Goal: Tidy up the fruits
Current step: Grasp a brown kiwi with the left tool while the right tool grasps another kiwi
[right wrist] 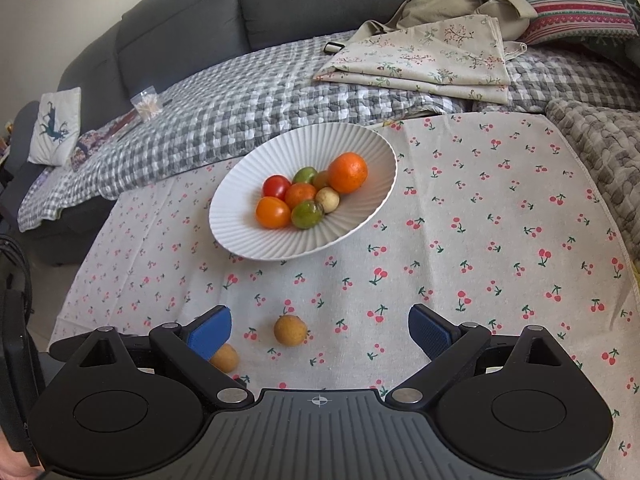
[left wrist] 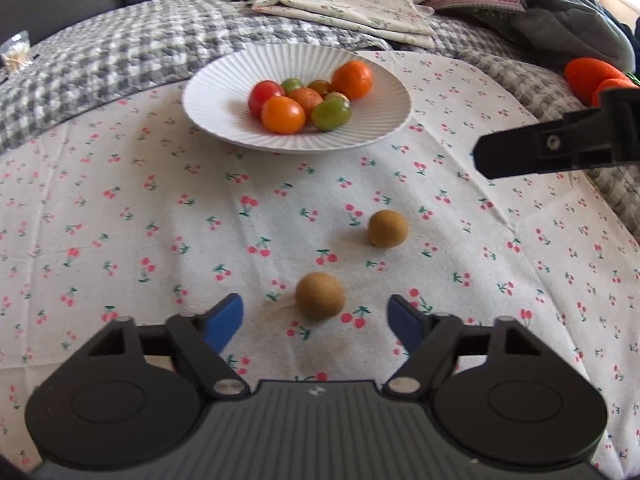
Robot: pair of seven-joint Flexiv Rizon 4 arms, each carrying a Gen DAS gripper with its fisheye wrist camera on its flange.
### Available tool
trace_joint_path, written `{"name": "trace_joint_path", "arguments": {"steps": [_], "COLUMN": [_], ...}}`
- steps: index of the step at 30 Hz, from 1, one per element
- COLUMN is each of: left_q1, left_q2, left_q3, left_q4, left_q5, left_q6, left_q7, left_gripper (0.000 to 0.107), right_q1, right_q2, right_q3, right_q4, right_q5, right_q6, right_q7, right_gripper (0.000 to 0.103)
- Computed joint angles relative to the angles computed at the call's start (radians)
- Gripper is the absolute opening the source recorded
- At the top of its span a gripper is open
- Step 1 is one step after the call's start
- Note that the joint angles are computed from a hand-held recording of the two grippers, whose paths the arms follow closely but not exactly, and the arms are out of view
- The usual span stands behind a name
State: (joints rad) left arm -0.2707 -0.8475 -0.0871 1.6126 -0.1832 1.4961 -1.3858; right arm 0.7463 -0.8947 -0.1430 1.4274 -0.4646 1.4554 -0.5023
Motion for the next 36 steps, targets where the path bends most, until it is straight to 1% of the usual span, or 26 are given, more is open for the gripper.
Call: {"name": "trace_joint_path", "arguments": {"steps": [3, 6, 8, 11, 12, 13, 14, 15, 16, 18, 22, 25, 27, 28, 29, 31, 35, 36], "left_q1": [0.031, 0.032, 0.047, 0.064, 0.065, 0.068, 0.066, 0.057, 0.053, 0.057, 0.036, 0.011, 0.016, 0.028, 0.038, 0.044, 0.03, 0.032], "left_q2": [-0.005, -0.011, -0.015, -0.022, -0.024, -0.027, -0.028, -0.029, -0.029, -0.026, -0.002, 0.02, 0.035, 0.041, 0.046, 0.051, 0.047, 0.047], "left_q3": [-0.043, -0.046, -0.065, -0.088, -0.091, -0.095, -0.094, -0.083, -0.078, -0.082, -0.045, 0.0, 0.005, -0.007, -0.014, -0.013, 0.019, 0.019], "left_q4": [0.003, 0.003, 0.006, 0.007, 0.006, 0.004, 0.002, -0.003, -0.003, -0.002, 0.002, 0.011, 0.023, 0.031, 0.037, 0.04, 0.025, 0.024], "left_q5": [0.011, 0.013, 0.006, -0.005, -0.006, -0.006, -0.006, -0.007, -0.008, -0.016, -0.04, -0.04, -0.042, -0.044, -0.047, -0.05, -0.039, -0.036], "left_q6": [-0.004, 0.012, 0.027, 0.045, 0.05, 0.05, 0.047, 0.044, 0.044, 0.033, -0.007, -0.025, -0.031, -0.028, -0.024, -0.017, -0.024, -0.027], "left_q7": [0.048, 0.068, 0.078, 0.09, 0.095, 0.103, 0.108, 0.108, 0.107, 0.107, 0.064, 0.019, -0.003, -0.006, -0.011, -0.026, -0.053, -0.055], "left_gripper": [0.058, 0.057, 0.056, 0.053, 0.05, 0.041, 0.035, 0.028, 0.026, 0.026, 0.026, 0.026, 0.026, 0.026, 0.026, 0.026, 0.026, 0.026], "right_q1": [-0.006, -0.015, -0.016, -0.017, -0.018, -0.019, -0.018, -0.018, -0.023, -0.028, -0.036, -0.075, -0.1, -0.107, -0.109, -0.101, -0.077, -0.07], "right_q2": [-0.004, -0.007, -0.008, -0.009, -0.009, -0.01, -0.012, -0.013, -0.016, -0.022, -0.042, -0.074, -0.1, -0.112, -0.122, -0.14, -0.17, -0.179], "right_q3": [0.01, 0.024, 0.026, 0.026, 0.028, 0.029, 0.029, 0.028, 0.036, 0.042, 0.057, 0.129, 0.175, 0.192, 0.198, 0.192, 0.182, 0.178], "right_q4": [-0.008, -0.013, -0.013, -0.013, -0.013, -0.014, -0.016, -0.017, -0.021, -0.027, -0.05, -0.094, -0.124, -0.141, -0.155, -0.178, -0.234, -0.25], "right_q5": [0.001, 0.003, 0.005, 0.008, 0.008, 0.008, 0.007, 0.006, 0.008, 0.013, 0.01, 0.03, 0.062, 0.077, 0.087, 0.097, 0.088, 0.086], "right_q6": [-0.009, -0.012, -0.012, -0.012, -0.013, -0.016, -0.018, -0.019, -0.02, -0.014, -0.028, -0.057, -0.054, -0.065, -0.071, -0.07, -0.109, -0.125], "right_q7": [-0.007, -0.02, -0.022, -0.026, -0.029, -0.032, -0.034, -0.035, -0.042, -0.045, -0.076, -0.128, -0.151, -0.16, -0.166, -0.177, -0.22, -0.226], "right_gripper": [0.097, 0.097, 0.097, 0.097, 0.097, 0.097, 0.096, 0.096, 0.095, 0.094, 0.089, 0.084, 0.078, 0.075, 0.071, 0.065, 0.054, 0.05]}}
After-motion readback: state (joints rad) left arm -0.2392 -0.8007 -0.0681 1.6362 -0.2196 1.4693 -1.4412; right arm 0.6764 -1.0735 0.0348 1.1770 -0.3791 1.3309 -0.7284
